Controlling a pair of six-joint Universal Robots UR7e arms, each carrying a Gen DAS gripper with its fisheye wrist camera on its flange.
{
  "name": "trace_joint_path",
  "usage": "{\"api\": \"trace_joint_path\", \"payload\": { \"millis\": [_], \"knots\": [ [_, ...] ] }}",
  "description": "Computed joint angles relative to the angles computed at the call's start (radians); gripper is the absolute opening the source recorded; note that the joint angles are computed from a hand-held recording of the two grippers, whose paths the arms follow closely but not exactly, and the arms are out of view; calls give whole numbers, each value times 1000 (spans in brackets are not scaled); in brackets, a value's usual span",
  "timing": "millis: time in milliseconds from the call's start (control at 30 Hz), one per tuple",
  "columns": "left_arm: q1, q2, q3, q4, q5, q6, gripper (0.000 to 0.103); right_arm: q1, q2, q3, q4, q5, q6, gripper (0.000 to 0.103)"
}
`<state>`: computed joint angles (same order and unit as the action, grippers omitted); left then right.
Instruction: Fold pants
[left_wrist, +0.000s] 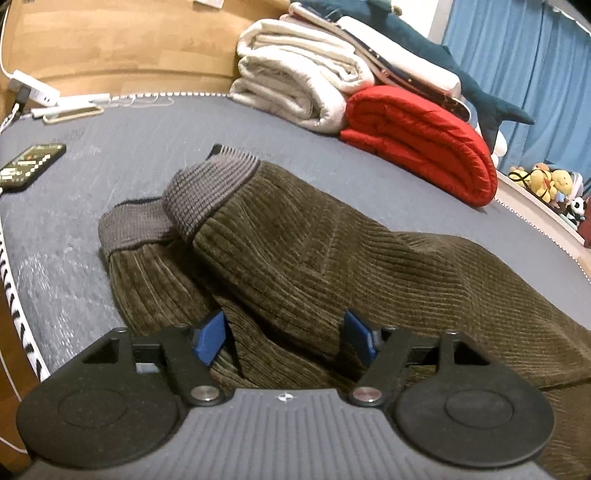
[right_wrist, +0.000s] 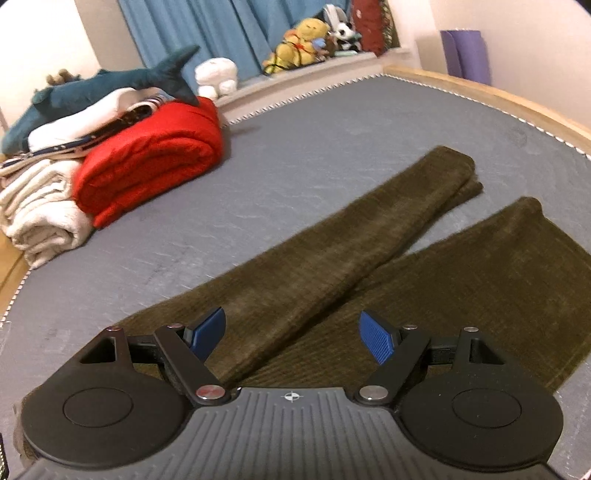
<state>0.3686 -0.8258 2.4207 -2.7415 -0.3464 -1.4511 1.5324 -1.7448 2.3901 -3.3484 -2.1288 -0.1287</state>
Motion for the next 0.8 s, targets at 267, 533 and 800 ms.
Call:
{"api": "trace_joint_path", "payload": {
  "millis": [267, 533, 800],
  "knots": [
    [4, -37, 16, 4, 27, 37, 21, -72, -17, 42, -75, 100, -160, 62],
    [52, -63, -37, 75, -45, 53, 33, -143, -51, 47, -22, 142, -119, 47],
    [203, -174, -307, 463, -317, 335, 42, -135, -35, 29, -27, 171, -117, 48]
  ]
}}
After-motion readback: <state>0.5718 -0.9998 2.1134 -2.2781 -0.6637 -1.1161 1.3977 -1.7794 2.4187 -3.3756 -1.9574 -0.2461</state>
